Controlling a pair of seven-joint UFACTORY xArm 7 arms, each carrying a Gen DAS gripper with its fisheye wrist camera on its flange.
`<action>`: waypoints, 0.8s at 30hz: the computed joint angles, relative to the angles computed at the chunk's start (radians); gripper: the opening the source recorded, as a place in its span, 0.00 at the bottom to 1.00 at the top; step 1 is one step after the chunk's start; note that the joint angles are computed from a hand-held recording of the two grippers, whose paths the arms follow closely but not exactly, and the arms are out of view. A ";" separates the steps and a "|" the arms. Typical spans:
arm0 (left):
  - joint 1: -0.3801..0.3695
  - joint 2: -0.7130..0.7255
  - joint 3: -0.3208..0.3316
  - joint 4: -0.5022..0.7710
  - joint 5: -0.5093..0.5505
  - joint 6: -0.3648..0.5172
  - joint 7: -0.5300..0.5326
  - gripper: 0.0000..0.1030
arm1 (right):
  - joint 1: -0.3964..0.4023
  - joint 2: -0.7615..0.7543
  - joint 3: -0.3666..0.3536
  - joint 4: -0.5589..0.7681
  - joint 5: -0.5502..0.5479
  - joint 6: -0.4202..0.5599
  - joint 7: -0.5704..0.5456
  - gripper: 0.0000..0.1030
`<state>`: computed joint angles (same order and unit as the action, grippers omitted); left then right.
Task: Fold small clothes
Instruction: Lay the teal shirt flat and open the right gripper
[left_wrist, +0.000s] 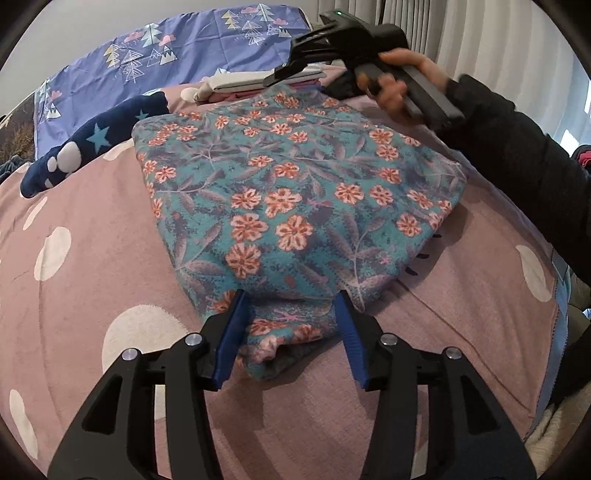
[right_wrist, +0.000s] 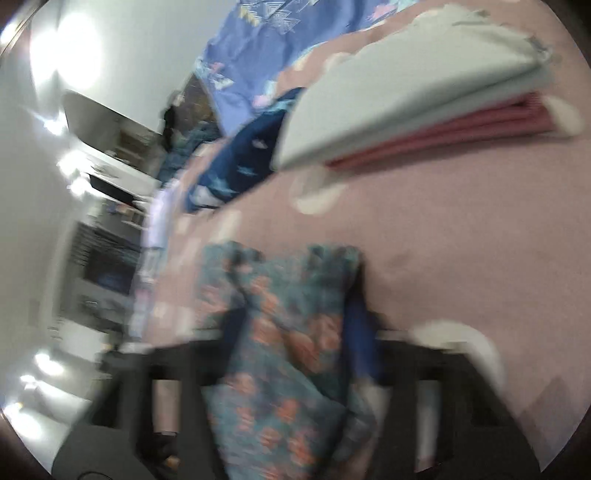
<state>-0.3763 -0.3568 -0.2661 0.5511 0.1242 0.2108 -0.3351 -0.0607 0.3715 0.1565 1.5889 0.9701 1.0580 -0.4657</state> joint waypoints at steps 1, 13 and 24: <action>-0.005 0.001 0.005 0.000 -0.005 -0.002 0.004 0.49 | 0.015 -0.007 -0.019 -0.002 0.047 -0.014 -0.014 0.10; -0.007 -0.004 0.001 -0.008 -0.006 -0.010 0.010 0.53 | 0.230 -0.220 -0.243 -0.248 0.185 -0.353 -0.159 0.28; -0.011 -0.005 0.005 -0.012 -0.016 -0.022 0.022 0.54 | 0.019 -0.506 0.156 -0.616 -0.195 -0.456 -0.231 0.29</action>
<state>-0.3869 -0.3613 -0.2611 0.5388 0.1078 0.1888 -0.3136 -0.0416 -0.1346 0.3123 0.9727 0.7747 0.6016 -0.6969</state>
